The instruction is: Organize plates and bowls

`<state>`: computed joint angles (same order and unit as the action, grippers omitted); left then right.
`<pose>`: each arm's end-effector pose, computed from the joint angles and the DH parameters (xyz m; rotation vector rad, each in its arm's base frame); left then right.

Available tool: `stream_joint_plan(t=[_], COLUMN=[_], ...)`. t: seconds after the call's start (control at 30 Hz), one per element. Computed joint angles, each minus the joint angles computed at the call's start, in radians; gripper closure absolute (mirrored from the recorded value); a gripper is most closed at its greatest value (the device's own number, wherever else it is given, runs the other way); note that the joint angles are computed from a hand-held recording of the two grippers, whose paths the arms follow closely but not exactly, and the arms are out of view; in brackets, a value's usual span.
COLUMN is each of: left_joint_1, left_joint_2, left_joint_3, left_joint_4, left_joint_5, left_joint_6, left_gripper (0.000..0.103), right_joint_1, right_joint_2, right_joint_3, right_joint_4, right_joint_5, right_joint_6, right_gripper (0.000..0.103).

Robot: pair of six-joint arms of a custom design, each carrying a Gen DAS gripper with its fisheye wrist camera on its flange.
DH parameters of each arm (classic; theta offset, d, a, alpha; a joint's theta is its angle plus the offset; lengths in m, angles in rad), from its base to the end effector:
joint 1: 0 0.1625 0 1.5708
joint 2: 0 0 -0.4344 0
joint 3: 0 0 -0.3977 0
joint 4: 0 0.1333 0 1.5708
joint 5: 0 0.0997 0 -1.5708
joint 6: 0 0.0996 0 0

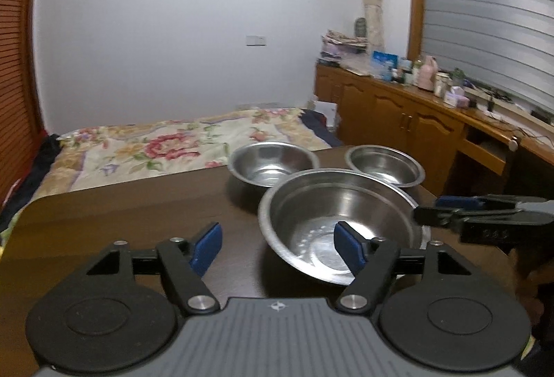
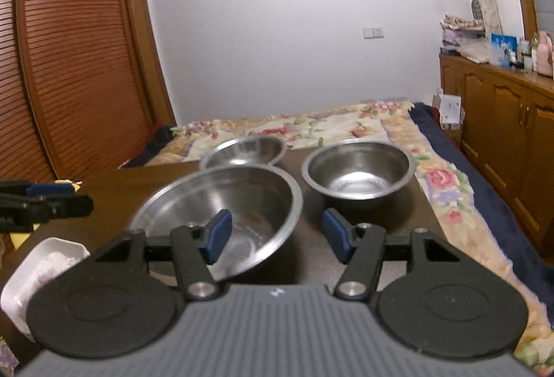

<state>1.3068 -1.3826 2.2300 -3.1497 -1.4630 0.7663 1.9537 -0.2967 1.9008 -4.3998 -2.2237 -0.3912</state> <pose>0.0125 -0.5056 0.2840 1.2807 2.3753 -0.9647 0.2582 -0.4462 -0.0410 0.3292 -2.1274 1.4685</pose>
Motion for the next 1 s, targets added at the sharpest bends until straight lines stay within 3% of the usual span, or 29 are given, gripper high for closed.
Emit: stream_joint_plan(t=[0.4, 0.47, 0.6, 0.7, 0.83, 1.0], left_joint_1=[-0.008, -0.009, -0.013, -0.015, -0.022, -0.023], left_joint_2=[0.097, 0.106, 0.117, 0.125, 0.131, 0.118], left_joint_3=[-0.068, -0.074, -0.083, -0.086, -0.088, -0.081], left_joint_4=[0.041, 0.043, 0.057, 0.056, 0.059, 0.073], left_joint_5=[0.075, 0.089, 0.105, 0.111, 0.126, 0.124], left_joint_6=[-0.058, -0.060, -0.070, -0.075, -0.076, -0.096], left_gripper=[0.064, 0.069, 0.072, 0.073, 0.076, 0.078], right_joint_1=[-0.025, -0.029, -0.035, -0.044, -0.078, -0.072], right_joint_2=[0.005, 0.000, -0.009, -0.012, -0.031, -0.026], right_joint_3=[-0.008, -0.006, 0.001, -0.001, 0.034, 0.034], right_joint_4=[0.017, 0.033, 0.055, 0.066, 0.069, 0.056], right_joint_5=[0.029, 0.035, 0.049, 0.064, 0.153, 0.147], right_joint_6=[0.059, 0.072, 0.100, 0.126, 0.208, 0.202], right_gripper=[0.054, 0.064, 0.075, 0.076, 0.079, 0.081])
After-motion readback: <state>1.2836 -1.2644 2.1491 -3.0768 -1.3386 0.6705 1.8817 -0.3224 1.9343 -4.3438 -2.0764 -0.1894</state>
